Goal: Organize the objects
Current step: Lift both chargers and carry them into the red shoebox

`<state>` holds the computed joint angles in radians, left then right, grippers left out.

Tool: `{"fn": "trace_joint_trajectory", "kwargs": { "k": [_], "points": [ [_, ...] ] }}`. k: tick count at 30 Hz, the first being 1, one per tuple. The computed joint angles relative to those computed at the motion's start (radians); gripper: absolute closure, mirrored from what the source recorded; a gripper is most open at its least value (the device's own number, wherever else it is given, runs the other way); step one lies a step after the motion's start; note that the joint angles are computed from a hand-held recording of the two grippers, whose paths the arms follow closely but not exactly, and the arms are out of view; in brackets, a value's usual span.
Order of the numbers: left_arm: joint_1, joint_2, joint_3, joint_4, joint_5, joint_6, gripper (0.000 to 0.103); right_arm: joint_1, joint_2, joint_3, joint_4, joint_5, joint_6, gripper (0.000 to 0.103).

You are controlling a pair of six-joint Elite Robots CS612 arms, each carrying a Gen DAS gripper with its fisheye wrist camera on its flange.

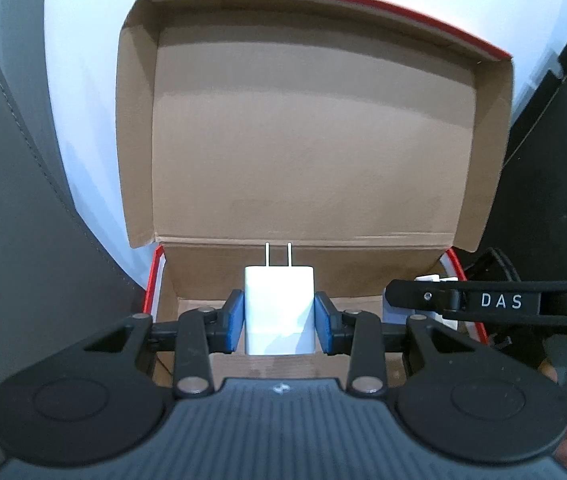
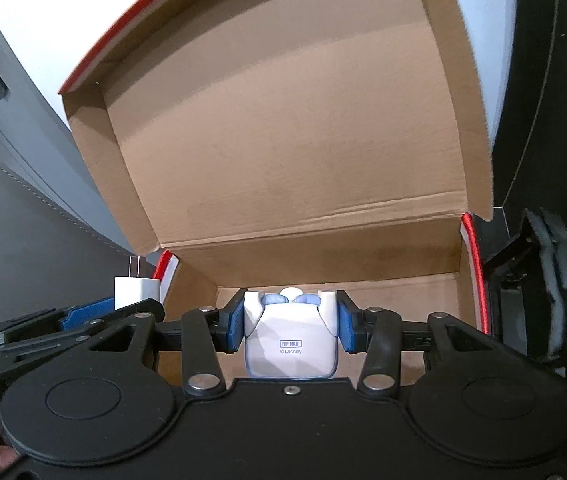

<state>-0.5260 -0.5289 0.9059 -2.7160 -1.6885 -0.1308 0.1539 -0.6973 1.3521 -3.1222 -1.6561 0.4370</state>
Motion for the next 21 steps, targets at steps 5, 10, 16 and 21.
{"fn": "trace_joint_trajectory", "kwargs": {
  "k": [5,10,16,21],
  "points": [
    [0.002,0.033,-0.060,0.068,0.007,-0.016,0.067,-0.001,0.024,-0.040,0.036,0.005,-0.002,0.059],
    [0.003,0.068,-0.118,0.130,0.012,-0.026,0.067,-0.002,0.045,-0.073,0.074,0.011,-0.002,0.059],
    [0.005,0.111,-0.189,0.216,0.010,-0.037,0.067,-0.003,0.070,-0.111,0.112,0.012,-0.008,0.059],
    [0.004,0.148,-0.252,0.288,0.017,-0.045,0.067,-0.008,0.082,-0.126,0.139,0.016,0.006,0.059]
  ]
}}
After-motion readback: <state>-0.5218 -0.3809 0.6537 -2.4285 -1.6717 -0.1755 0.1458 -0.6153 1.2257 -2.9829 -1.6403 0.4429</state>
